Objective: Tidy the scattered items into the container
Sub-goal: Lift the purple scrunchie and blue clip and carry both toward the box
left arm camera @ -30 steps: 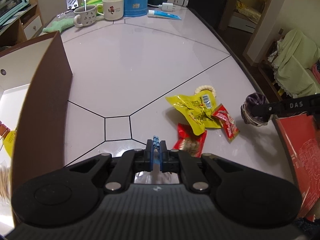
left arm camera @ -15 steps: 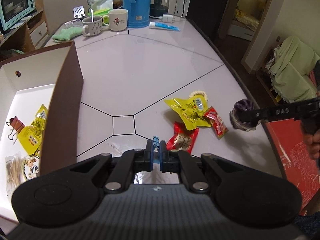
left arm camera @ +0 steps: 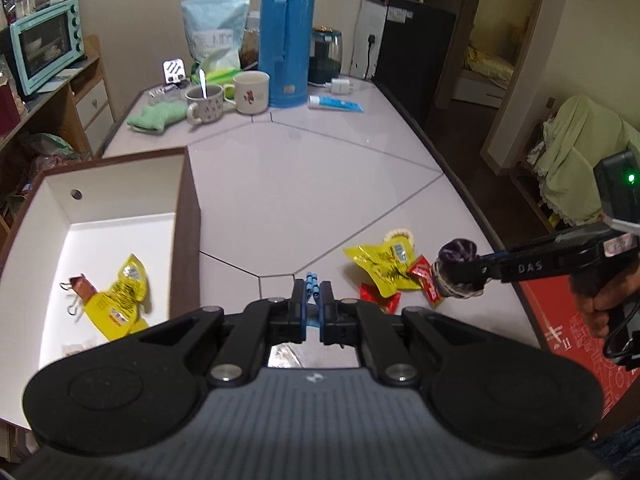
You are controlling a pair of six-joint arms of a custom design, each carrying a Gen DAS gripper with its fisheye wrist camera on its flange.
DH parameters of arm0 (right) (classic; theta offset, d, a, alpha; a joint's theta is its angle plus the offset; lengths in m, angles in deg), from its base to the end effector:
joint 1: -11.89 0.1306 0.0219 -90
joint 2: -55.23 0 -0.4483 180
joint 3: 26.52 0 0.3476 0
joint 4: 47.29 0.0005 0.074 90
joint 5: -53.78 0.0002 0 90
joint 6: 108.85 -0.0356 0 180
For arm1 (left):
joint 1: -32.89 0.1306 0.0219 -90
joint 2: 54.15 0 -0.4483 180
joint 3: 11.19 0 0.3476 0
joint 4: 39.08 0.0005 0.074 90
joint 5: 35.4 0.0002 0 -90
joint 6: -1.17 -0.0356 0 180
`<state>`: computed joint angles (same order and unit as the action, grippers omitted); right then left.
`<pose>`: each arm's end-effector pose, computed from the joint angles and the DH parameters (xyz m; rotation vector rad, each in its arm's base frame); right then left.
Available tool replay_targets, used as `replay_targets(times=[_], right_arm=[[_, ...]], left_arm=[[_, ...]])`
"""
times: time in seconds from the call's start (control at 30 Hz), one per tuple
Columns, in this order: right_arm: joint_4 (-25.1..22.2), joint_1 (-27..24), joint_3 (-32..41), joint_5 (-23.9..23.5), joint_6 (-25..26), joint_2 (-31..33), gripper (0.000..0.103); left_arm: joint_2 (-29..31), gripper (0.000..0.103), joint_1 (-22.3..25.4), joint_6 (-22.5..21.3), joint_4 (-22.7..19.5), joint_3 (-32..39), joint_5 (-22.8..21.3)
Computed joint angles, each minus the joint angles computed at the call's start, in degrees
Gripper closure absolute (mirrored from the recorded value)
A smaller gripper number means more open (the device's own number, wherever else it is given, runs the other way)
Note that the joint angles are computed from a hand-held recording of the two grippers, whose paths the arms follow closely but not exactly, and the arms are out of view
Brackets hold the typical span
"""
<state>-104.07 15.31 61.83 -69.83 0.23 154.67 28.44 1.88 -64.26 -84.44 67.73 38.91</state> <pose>0.4734 0.0475 0.4099 -0.6572 2.5176 0.7080 0.3319 -0.1889 0.4710 0.0114 2.3882 -0.1247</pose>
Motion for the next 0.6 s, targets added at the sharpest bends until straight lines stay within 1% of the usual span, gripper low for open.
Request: replay_targets(times=[0.23, 0.6], right_arm=[[0.71, 3.36, 0.78, -1.1, -1.05, -0.43, 0.086], [2.6, 6.6, 0.06, -0.1, -4.03, -1.6, 0.086]], left_arm=[[-2.91, 0.1, 1.94, -1.74, -1.38, 0.36, -0.83], [-6.44, 0.1, 5.05, -4.19, -1.92, -0.79, 0.67]])
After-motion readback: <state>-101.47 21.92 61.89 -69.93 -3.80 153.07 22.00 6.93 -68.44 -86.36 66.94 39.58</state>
